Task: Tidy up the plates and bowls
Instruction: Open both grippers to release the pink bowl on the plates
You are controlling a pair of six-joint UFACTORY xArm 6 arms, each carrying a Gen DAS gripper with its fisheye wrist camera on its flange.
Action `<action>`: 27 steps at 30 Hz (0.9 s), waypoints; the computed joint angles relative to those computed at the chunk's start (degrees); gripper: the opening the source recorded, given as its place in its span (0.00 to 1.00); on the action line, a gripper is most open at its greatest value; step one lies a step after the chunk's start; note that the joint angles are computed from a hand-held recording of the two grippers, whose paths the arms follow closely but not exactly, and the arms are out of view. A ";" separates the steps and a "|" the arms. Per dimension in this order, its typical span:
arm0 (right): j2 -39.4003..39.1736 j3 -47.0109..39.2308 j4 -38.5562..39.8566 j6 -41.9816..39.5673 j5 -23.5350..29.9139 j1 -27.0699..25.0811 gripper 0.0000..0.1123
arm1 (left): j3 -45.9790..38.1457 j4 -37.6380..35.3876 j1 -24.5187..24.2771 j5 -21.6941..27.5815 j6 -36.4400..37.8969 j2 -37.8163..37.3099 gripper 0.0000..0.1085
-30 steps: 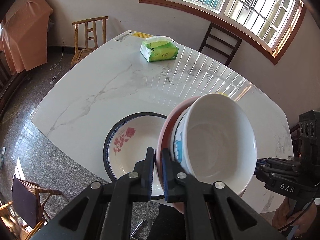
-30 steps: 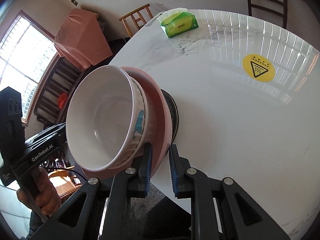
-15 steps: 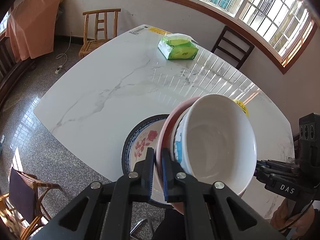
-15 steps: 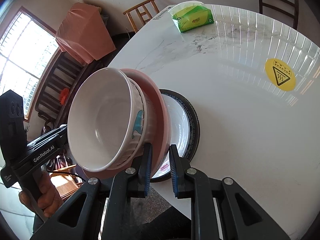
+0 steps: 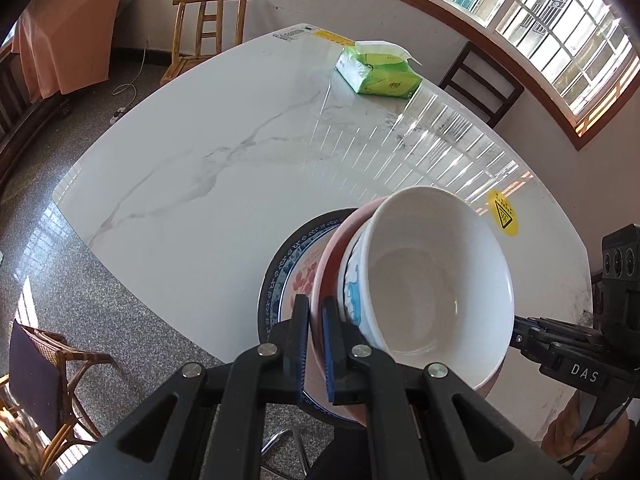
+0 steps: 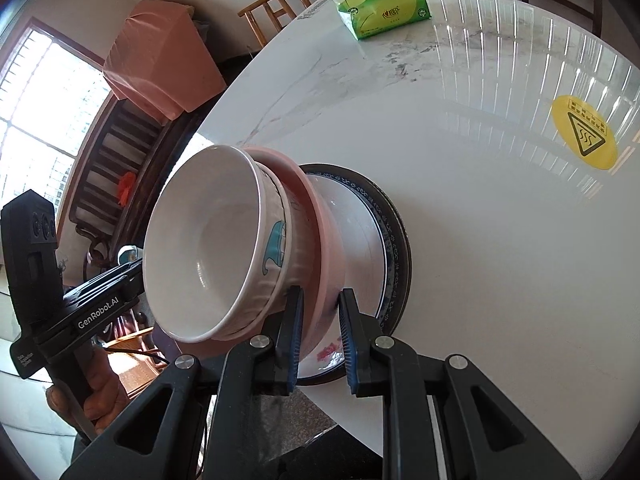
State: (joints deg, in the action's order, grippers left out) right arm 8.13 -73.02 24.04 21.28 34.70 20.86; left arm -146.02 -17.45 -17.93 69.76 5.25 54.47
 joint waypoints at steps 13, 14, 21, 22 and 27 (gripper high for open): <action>-1.27 3.10 -3.48 2.51 -5.88 1.43 0.18 | 25.23 -1.62 -0.88 -19.75 7.03 -12.92 0.08; -1.42 3.48 -5.16 3.44 -6.73 1.67 0.18 | 27.72 -2.31 -1.01 -22.33 8.06 -14.07 0.09; -2.83 7.11 -26.26 19.98 -12.22 2.18 0.38 | 41.51 -8.02 -1.62 -38.09 13.98 -20.06 0.19; -3.17 7.97 -28.63 22.29 -13.47 2.11 0.40 | 43.47 -8.45 -1.79 -40.72 14.63 -20.83 0.25; -4.63 10.34 -45.11 36.95 -17.12 1.84 0.43 | 50.21 -10.11 -2.67 -50.69 17.18 -23.37 0.35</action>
